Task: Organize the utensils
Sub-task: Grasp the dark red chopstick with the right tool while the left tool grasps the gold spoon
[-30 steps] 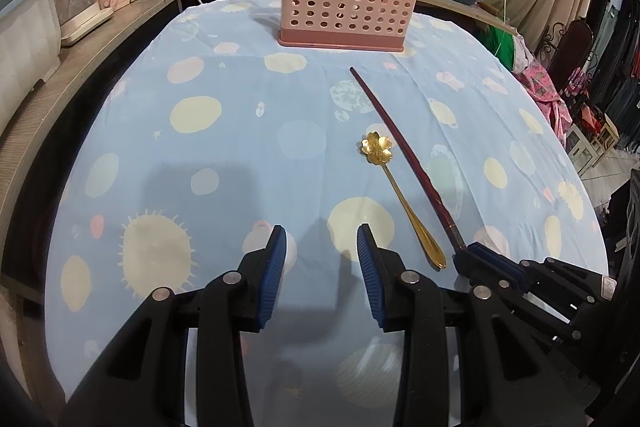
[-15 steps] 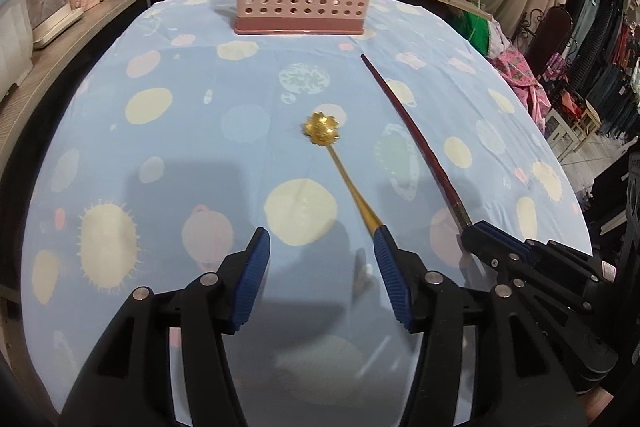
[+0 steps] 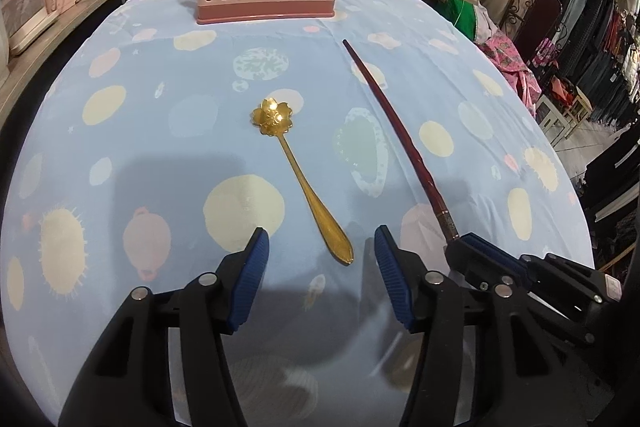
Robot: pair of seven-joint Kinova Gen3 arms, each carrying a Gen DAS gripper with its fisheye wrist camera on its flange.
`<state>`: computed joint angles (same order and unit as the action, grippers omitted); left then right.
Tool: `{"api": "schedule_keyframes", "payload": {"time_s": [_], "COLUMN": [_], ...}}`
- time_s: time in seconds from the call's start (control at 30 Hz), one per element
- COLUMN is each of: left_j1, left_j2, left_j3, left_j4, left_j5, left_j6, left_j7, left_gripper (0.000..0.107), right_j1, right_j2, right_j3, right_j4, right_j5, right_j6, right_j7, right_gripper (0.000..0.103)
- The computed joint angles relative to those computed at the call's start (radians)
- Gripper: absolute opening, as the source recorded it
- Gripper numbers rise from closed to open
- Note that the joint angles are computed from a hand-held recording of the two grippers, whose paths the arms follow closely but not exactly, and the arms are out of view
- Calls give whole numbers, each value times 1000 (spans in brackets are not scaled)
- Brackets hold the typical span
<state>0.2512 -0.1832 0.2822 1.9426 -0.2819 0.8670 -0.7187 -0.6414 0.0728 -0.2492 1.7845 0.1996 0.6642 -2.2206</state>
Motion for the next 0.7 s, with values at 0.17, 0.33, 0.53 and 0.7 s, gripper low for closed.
{"api": "schedule_keyframes", "payload": {"time_s": [0.17,0.33,0.53,0.7], "left_j1": [2,14,14,-2], "left_j2": [9,8,-13,-45], "left_j3": [20,19,0,-11], "left_j4": [2,7,21,29], "left_j5": [-45,-60,-26,16], "left_j6": [7,5,-12,-14], "left_j7": [36,42,6,-23], "left_gripper": [37,20,12,10], "right_j1": [0,0,-1,-3], "right_j2": [1,1,0,-2], "right_j3": [0,1,0,-2], "right_j4": [1,2,2,4], "right_j5": [-1,0,0,1], "right_j6": [-2,-3,-2,-5], "right_j7": [0,0,-1,-4], "right_gripper": [7,7,7,7]}}
